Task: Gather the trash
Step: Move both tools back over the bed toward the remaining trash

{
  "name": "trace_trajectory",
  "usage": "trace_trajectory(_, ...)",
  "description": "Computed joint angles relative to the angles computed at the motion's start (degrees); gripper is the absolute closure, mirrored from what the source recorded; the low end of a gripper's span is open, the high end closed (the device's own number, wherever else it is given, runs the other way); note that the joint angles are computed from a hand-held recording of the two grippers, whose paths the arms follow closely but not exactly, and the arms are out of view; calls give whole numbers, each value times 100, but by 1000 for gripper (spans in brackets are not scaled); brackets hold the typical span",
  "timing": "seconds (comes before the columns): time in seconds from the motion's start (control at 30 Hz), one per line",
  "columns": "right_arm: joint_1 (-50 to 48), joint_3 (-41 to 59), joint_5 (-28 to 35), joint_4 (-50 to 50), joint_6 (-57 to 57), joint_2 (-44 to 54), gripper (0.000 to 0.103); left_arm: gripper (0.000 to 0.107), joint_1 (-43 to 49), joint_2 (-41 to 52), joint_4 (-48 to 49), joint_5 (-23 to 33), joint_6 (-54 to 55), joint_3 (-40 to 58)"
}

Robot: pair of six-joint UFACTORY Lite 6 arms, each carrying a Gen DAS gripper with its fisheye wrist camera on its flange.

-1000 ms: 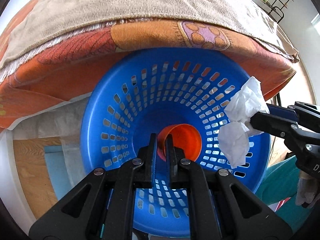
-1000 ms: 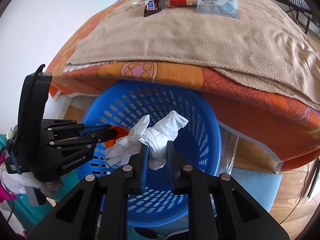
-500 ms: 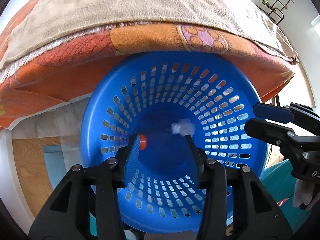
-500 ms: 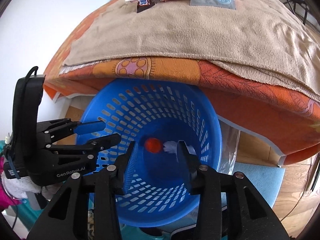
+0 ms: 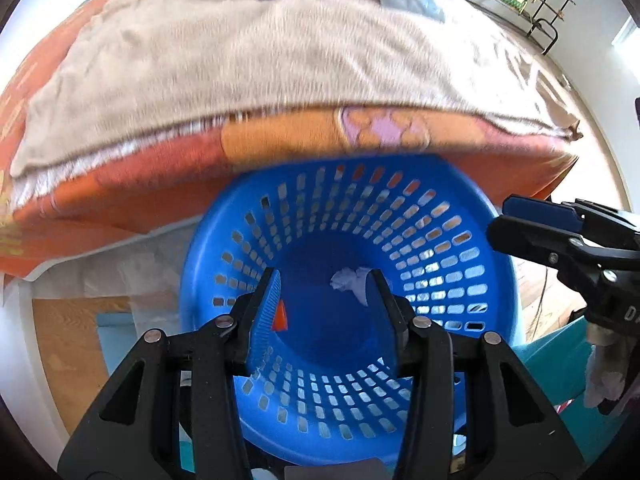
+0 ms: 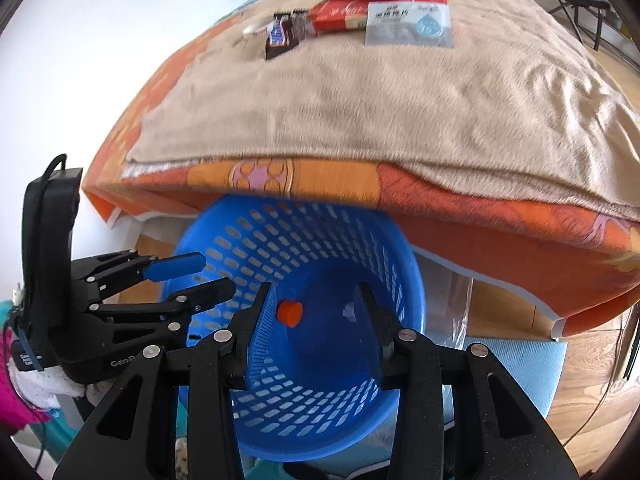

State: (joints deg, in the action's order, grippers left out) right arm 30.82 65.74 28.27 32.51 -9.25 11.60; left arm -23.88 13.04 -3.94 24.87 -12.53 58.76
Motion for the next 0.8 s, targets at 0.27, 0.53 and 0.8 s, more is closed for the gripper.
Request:
trace_trajectory(0.27,-251,331,-31,-331,312,-74,64,40,161,203,-76,795,182,993)
trace_trajectory(0.53,-623,1342,97,-632,576,307,52,40,520,756,210,1089,321,2313)
trace_trajectory(0.8,-926,3025,356,-1549,886,1308,41,40,958,1728,212,1744,432,3893)
